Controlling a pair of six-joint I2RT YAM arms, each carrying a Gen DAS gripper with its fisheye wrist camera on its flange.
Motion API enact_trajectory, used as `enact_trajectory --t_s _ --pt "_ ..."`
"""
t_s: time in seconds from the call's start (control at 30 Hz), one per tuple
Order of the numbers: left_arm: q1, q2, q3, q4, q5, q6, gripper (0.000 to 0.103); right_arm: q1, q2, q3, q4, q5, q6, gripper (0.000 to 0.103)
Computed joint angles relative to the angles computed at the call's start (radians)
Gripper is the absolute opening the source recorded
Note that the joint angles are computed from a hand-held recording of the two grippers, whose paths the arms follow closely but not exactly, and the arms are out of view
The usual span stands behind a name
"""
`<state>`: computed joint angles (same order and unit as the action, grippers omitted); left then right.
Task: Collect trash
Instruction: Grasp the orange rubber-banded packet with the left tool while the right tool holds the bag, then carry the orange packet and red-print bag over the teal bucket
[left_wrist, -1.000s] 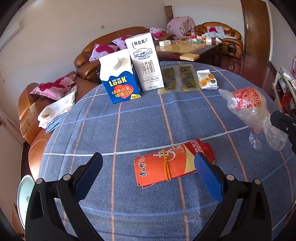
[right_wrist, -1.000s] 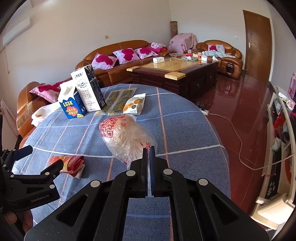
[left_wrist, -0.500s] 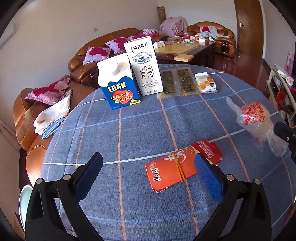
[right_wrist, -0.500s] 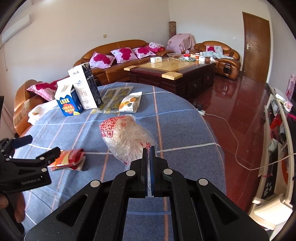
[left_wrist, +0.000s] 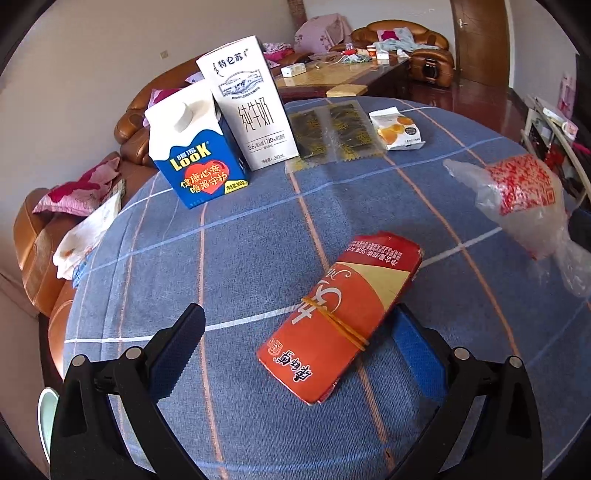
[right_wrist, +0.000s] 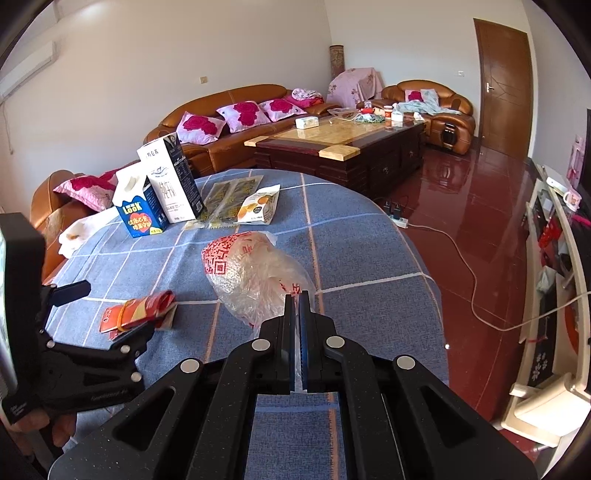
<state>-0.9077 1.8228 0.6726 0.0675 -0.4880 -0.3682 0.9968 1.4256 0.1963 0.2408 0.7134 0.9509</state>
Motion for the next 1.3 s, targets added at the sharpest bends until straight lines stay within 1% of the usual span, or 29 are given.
enact_trajectory --t_s 0.1,0.13,0.17,0.2,0.23,0.27,0.3,0.33,0.37,0.57,0.7,0.77,0.93,1.1,1.2,1.3 --pt "0.038 -0.013 -0.023 0.028 0.076 0.000 0.095 -0.001 0.026 0.003 0.026 -0.005 -0.010 0.003" --pt "0.051 -0.023 -0.040 0.049 0.115 0.002 0.089 -0.003 0.032 0.004 0.029 -0.009 -0.011 0.003" --pt "0.064 -0.035 -0.053 0.062 0.159 0.009 0.080 -0.005 0.033 0.004 0.030 -0.012 -0.012 0.003" --pt "0.070 -0.044 -0.062 0.070 0.188 0.011 0.076 -0.005 0.033 0.005 0.030 -0.011 -0.014 0.003" --pt "0.070 -0.053 -0.070 0.073 0.206 0.013 0.067 -0.003 0.031 0.005 0.027 -0.009 -0.017 0.003" --pt "0.060 -0.058 -0.074 0.076 0.209 0.014 0.058 -0.001 0.037 0.012 0.023 -0.009 -0.019 0.003" --pt "0.047 -0.059 -0.076 0.075 0.199 0.017 0.055 -0.001 0.041 0.018 0.017 -0.009 -0.024 0.003" --pt "0.032 -0.061 -0.078 0.074 0.190 0.016 0.048 0.002 0.046 0.024 0.013 -0.006 -0.026 0.003" --pt "0.023 -0.063 -0.080 0.072 0.185 0.016 0.046 0.004 0.047 0.026 0.011 -0.004 -0.027 0.003" --pt "-0.027 -0.094 -0.099 0.026 0.099 -0.012 0.040 0.024 0.044 0.031 -0.002 -0.001 -0.014 0.003" --pt "-0.022 -0.162 -0.157 0.008 0.057 -0.052 0.036 0.046 0.048 0.049 -0.009 0.000 -0.016 0.003" --pt "-0.017 -0.204 -0.191 0.005 0.048 -0.065 0.033 0.050 0.046 0.058 -0.006 -0.008 -0.024 0.003" --pt "-0.029 -0.302 -0.265 -0.029 -0.029 -0.095 0.025 0.074 0.088 0.112 0.002 -0.013 -0.055 0.003" --pt "0.013 -0.440 -0.357 -0.056 -0.032 -0.118 0.021 0.103 0.146 0.173 0.027 -0.020 -0.088 0.003" --pt "0.035 -0.550 -0.413 -0.101 -0.039 -0.136 0.019 0.118 0.186 0.213 0.050 -0.034 -0.112 0.003" --pt "0.073 -0.682 -0.461 -0.173 -0.034 -0.148 0.017 0.135 0.235 0.259 0.074 -0.045 -0.137 0.003"
